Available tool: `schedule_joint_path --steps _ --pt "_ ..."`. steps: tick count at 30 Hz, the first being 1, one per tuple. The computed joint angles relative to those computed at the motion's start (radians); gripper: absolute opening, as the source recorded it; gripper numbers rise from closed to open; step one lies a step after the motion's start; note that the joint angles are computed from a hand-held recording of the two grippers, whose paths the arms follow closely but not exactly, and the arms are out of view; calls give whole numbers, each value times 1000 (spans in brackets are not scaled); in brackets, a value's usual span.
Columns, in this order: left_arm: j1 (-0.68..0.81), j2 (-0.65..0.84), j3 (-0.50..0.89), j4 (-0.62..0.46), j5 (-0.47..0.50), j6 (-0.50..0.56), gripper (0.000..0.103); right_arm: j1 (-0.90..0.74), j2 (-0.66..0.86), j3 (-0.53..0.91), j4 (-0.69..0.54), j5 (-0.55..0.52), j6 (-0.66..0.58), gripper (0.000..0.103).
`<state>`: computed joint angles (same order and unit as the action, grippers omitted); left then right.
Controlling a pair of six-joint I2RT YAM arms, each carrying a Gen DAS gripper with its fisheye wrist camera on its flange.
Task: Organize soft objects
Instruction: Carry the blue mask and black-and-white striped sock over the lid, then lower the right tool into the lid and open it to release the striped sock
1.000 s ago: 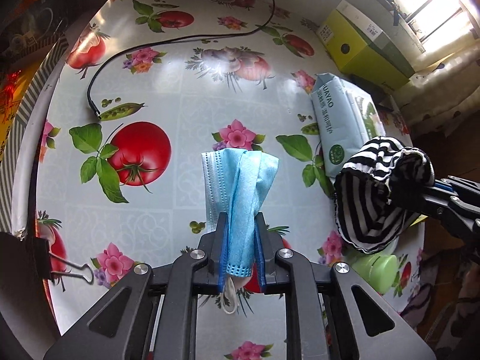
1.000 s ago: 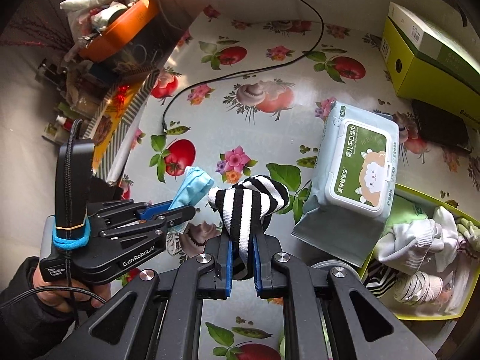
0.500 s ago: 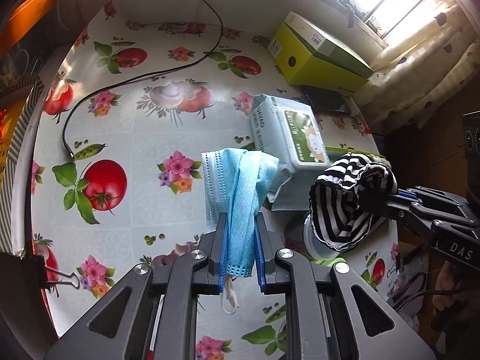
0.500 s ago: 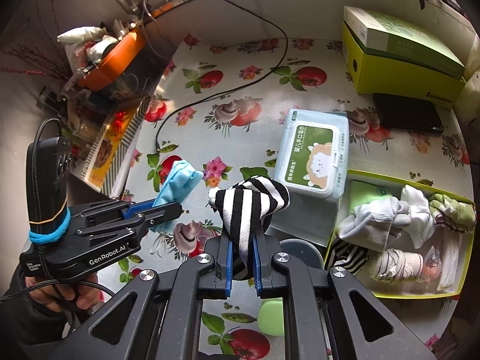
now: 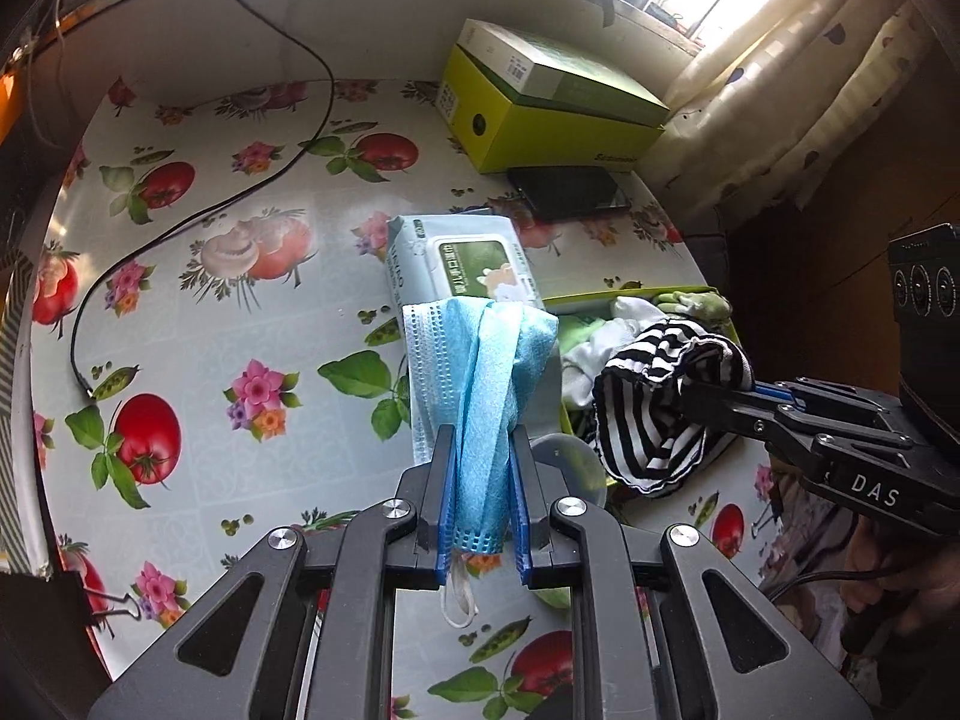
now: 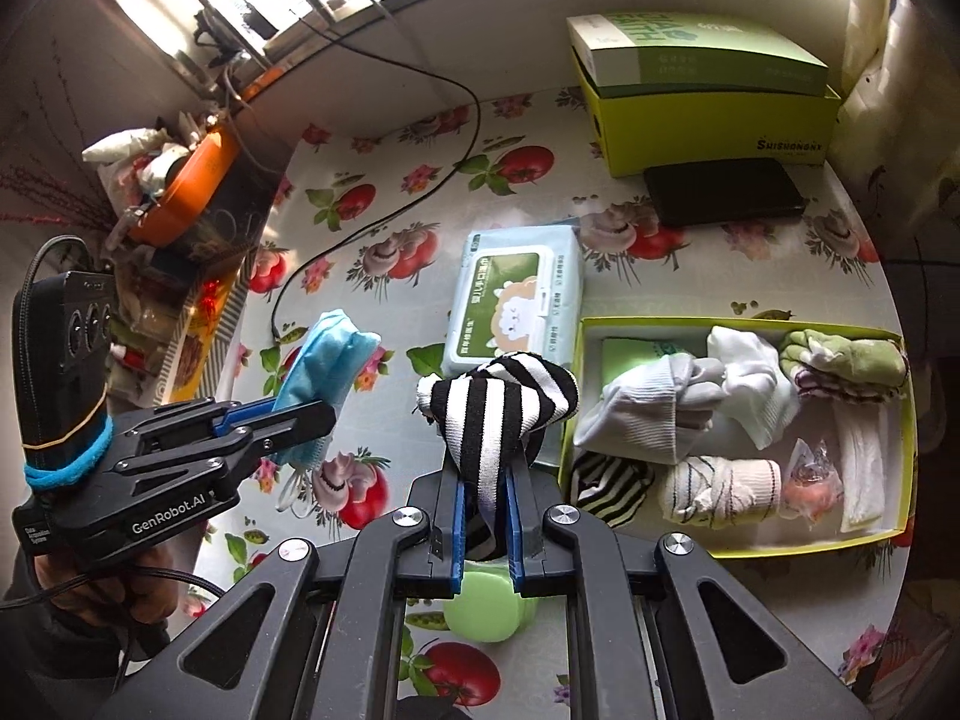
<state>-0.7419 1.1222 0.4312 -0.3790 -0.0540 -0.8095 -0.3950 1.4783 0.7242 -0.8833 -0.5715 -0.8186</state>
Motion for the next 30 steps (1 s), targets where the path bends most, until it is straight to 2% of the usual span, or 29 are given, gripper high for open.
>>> schedule_joint_path --steps 15,30 --pt "-108 288 224 55 8 65 16 -257 188 149 -20 12 -95 10" --pt "-133 504 405 46 45 129 16 -422 415 318 35 49 -64 10"
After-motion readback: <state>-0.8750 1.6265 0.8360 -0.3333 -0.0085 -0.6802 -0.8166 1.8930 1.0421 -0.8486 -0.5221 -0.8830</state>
